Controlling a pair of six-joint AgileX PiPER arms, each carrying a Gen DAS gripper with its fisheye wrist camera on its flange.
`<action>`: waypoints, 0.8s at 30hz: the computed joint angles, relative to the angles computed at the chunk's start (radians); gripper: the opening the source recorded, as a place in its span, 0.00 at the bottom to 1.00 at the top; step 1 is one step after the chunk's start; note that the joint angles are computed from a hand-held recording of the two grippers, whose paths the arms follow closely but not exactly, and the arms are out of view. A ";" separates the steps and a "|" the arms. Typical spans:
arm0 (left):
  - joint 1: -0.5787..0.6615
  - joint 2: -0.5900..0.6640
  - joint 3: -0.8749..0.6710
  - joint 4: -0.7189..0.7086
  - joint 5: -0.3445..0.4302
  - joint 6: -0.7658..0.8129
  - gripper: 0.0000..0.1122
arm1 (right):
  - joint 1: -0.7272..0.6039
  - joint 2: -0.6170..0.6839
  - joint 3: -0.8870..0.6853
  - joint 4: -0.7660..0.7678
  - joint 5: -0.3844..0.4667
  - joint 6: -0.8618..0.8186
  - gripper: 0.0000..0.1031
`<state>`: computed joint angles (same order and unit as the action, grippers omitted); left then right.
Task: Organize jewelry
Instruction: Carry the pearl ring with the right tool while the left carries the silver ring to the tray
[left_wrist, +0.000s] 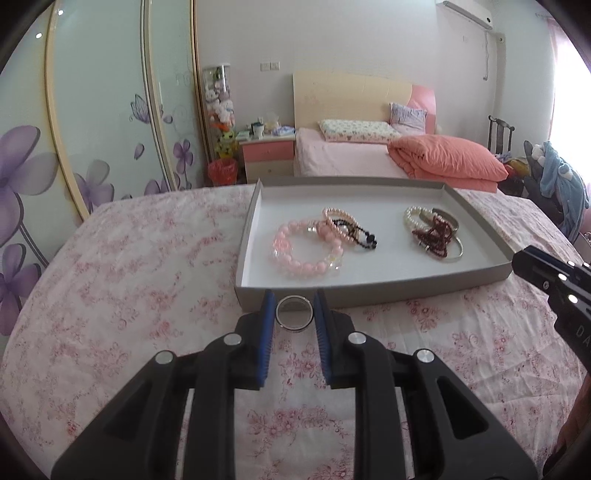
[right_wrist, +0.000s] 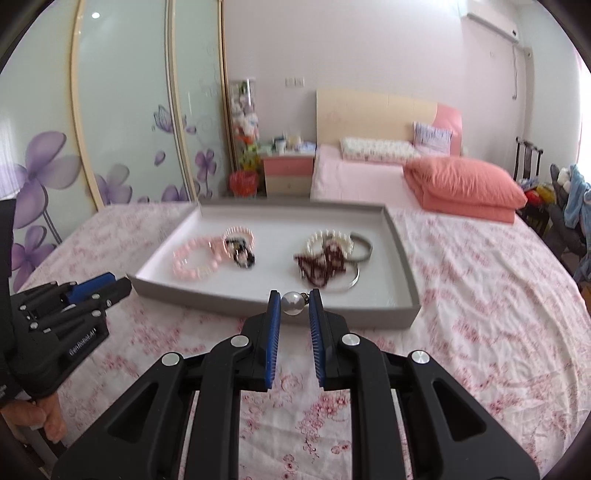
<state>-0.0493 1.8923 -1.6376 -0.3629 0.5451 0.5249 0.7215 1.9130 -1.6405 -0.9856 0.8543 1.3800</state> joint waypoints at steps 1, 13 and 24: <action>0.000 -0.009 0.009 -0.009 -0.010 0.011 0.19 | 0.010 -0.005 0.001 -0.029 0.010 0.017 0.16; 0.007 -0.119 0.104 -0.171 -0.084 0.169 0.19 | 0.077 -0.049 0.025 -0.202 0.078 0.120 0.16; 0.020 -0.184 0.139 -0.263 -0.086 0.246 0.19 | 0.114 -0.067 0.042 -0.285 0.113 0.175 0.16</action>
